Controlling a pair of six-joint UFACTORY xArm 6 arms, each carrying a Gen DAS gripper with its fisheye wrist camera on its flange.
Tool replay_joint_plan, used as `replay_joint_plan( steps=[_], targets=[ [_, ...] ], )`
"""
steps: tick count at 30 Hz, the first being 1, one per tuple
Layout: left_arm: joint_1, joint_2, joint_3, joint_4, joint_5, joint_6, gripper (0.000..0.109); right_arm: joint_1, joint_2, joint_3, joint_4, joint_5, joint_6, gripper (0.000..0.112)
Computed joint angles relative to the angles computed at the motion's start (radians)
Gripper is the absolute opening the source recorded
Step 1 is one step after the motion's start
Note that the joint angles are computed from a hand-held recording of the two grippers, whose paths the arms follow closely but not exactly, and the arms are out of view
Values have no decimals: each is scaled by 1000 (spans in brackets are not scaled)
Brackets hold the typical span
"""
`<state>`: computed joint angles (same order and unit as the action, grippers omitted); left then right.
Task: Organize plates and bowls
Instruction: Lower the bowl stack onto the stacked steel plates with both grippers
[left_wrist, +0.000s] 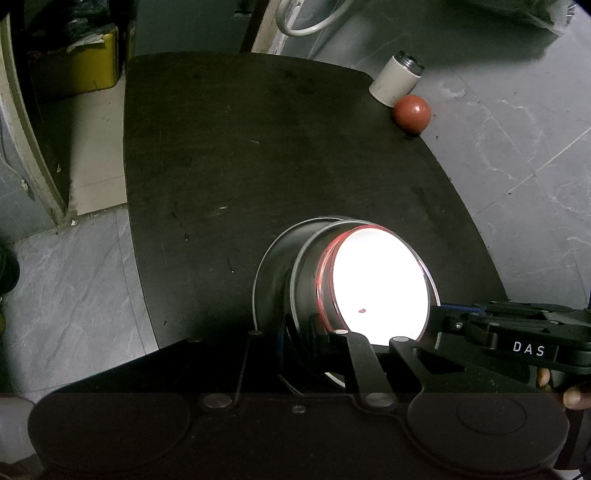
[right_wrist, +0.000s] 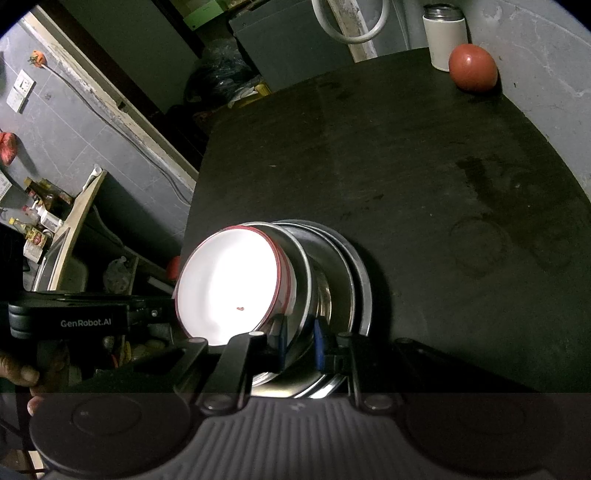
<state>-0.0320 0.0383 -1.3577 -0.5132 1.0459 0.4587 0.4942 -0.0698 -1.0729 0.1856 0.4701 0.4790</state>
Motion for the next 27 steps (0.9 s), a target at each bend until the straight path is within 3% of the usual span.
replay_joint_plan(
  steps=[27],
  targets=[
    [-8,7,3,11,-14,-18,13,4,4,1,-25,-1,26,17]
  ],
)
